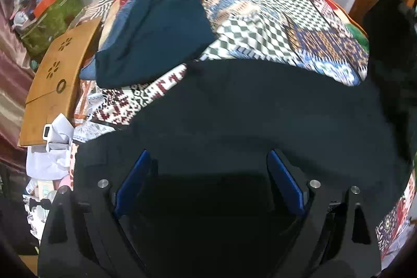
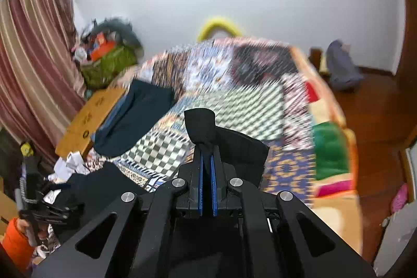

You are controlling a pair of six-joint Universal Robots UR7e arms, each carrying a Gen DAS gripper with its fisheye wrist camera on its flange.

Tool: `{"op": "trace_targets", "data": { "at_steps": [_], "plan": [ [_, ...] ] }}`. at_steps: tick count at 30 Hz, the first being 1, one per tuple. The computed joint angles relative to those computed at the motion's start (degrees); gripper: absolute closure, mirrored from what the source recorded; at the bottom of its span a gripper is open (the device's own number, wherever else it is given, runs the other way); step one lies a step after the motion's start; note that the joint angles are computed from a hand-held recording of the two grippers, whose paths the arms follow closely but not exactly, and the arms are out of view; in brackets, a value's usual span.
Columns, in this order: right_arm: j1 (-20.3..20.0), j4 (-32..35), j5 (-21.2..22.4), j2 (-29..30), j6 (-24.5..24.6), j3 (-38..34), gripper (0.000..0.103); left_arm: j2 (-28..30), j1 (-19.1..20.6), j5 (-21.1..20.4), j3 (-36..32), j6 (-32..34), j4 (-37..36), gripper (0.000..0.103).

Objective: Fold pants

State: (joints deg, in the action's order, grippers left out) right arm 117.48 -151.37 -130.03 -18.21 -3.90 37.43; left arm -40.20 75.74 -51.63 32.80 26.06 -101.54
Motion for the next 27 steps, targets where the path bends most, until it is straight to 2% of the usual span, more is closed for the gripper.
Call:
{"op": "trace_targets", "data": {
  "at_steps": [4, 7, 14, 23, 27],
  "plan": [
    [1.32, -9.52, -2.11, -7.48, -1.42, 13.34, 0.099, -3.05, -0.55, 0.35, 6.07, -1.17, -2.05, 0.01],
    [1.46, -12.48, -3.54, -11.23, -0.39, 20.86, 0.099, -4.11, -0.69, 0.04, 7.69, -2.84, -1.96, 0.01],
    [-0.5, -11.24, -4.71, -17.68, 10.77, 36.04, 0.099, -5.82, -1.0, -0.26, 10.58, -4.56, -2.62, 0.009],
    [-2.61, -12.2, -2.87, -21.15, 22.11, 47.39, 0.099, -7.5, -0.93, -0.69, 13.6, -3.6, -5.5, 0.006],
    [-2.31, -13.05, -4.24, -21.08, 25.52, 49.55, 0.098, -7.59, -0.48, -2.26, 13.2, -5.05, -4.95, 0.006]
  ]
}}
